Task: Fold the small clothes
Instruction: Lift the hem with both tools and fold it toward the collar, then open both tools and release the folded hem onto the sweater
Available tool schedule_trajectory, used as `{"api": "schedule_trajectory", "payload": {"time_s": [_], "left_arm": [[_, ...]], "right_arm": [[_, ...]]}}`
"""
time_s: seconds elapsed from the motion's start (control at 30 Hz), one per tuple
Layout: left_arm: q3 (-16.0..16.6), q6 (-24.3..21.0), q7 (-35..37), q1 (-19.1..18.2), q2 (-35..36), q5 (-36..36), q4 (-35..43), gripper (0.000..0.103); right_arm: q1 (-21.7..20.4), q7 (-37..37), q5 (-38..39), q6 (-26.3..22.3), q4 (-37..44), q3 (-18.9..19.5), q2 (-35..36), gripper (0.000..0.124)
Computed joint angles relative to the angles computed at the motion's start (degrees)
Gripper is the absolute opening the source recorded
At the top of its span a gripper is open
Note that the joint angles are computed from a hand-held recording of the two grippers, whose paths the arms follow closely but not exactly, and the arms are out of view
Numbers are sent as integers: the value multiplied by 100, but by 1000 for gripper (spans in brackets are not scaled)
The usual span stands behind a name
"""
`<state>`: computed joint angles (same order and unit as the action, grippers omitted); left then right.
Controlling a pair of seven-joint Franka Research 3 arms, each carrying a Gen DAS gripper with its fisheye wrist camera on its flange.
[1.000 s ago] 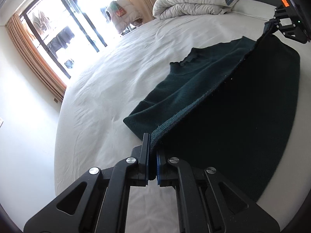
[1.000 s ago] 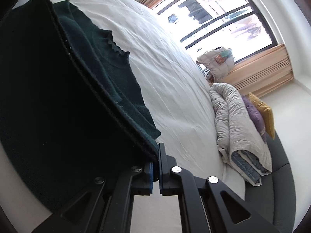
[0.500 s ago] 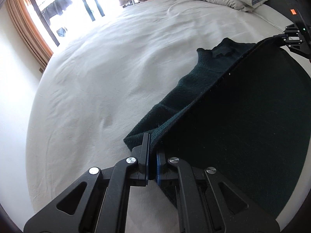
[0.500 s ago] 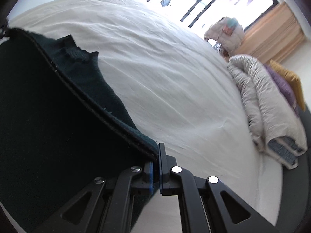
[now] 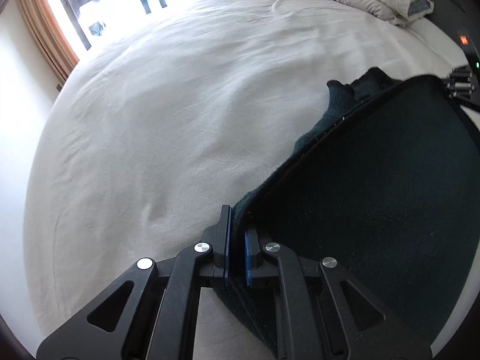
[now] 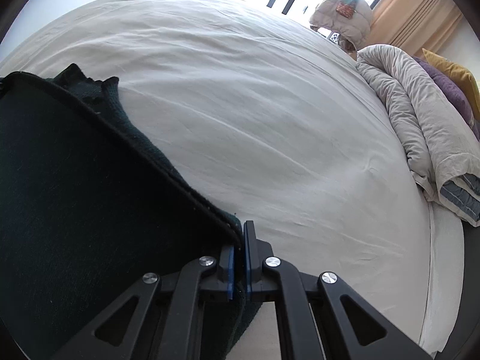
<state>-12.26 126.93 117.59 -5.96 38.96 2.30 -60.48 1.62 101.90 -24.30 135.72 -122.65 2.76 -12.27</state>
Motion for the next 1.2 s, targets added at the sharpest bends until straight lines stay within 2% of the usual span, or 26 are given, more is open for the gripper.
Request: {"api": "schedule_trajectory", "payload": {"time_s": [0.07, 0.13, 0.17, 0.2, 0.23, 0.27, 0.33, 0.37, 0.5, 0.63, 0.7, 0.77, 0.83, 0.87, 0.93, 0.97, 1.0, 1.07, 1.1, 1.2], "left_arm": [[-49, -373, 3, 46, 245, -138, 468, 11], [-66, -862, -94, 73, 570, -293, 1121, 18], [7, -1041, -264, 39, 753, -283, 1486, 36], [115, -1035, -459, -7, 834, -209, 1650, 68], [258, -840, -708, -41, 806, -78, 1615, 75], [287, -666, -817, -21, 770, -33, 1545, 76], [266, -602, -886, 43, 741, -12, 1535, 76], [279, -379, -891, 51, 583, 54, 1269, 76], [253, 631, -947, 34, -170, 302, 35, 76], [-87, 1582, -426, 36, -1170, 331, -1621, 76], [-19, 1771, -385, -153, -1457, 648, -2203, 76], [49, 1673, -619, -227, -1530, 716, -2473, 76], [100, 1729, -879, -202, -1598, 703, -2728, 76], [53, 1903, -885, -94, -1699, 564, -2960, 76], [39, 2217, -1014, 26, -1909, 412, -3380, 76], [15, 2311, -1015, 83, -2001, 338, -3551, 76], [-3, 2403, -1005, 115, -2054, 295, -3662, 76], [-34, 2446, -973, 200, -2127, 153, -3765, 76], [-51, 2480, -943, 235, -2186, 89, -3858, 77], [-35, 2631, -951, 258, -2281, 55, -4026, 77]], "right_arm": [[5, 11, -15, -31, 9, 11, 28, 3], [16, 66, -16, -35, 3, 15, 35, 3], [18, 103, 6, -44, 16, 11, 46, 4], [13, 136, 29, -50, 34, -2, 61, 9], [0, 162, 18, -70, 63, -14, 81, 11], [-14, 223, -18, -68, 78, -16, 90, 15], [-8, 263, 14, -14, 68, -34, 84, 15], [-11, 291, -12, 11, 55, -29, 79, 15], [-31, 498, -125, 172, -14, 2, 56, 15], [-74, 812, -267, 344, -74, 17, 60, 15], [-94, 939, -394, 373, -85, 42, 76, 15], [-107, 1105, -518, 351, -70, 68, 118, 15], [-107, 1298, -603, 358, -82, 69, 138, 15], [-111, 1380, -649, 357, -91, 63, 150, 16], [-149, 1657, -753, 403, -114, 44, 150, 36], [-206, 1970, -891, 411, -134, 53, 123, 58], [-257, 2254, -993, 401, -153, 52, 95, 74], [-380, 2830, -1041, 493, -295, -7, -80, 81], [-433, 3063, -1030, 491, -352, -6, -191, 81], [-685, 3860, -1554, 689, -638, 254, -736, 66]]}}
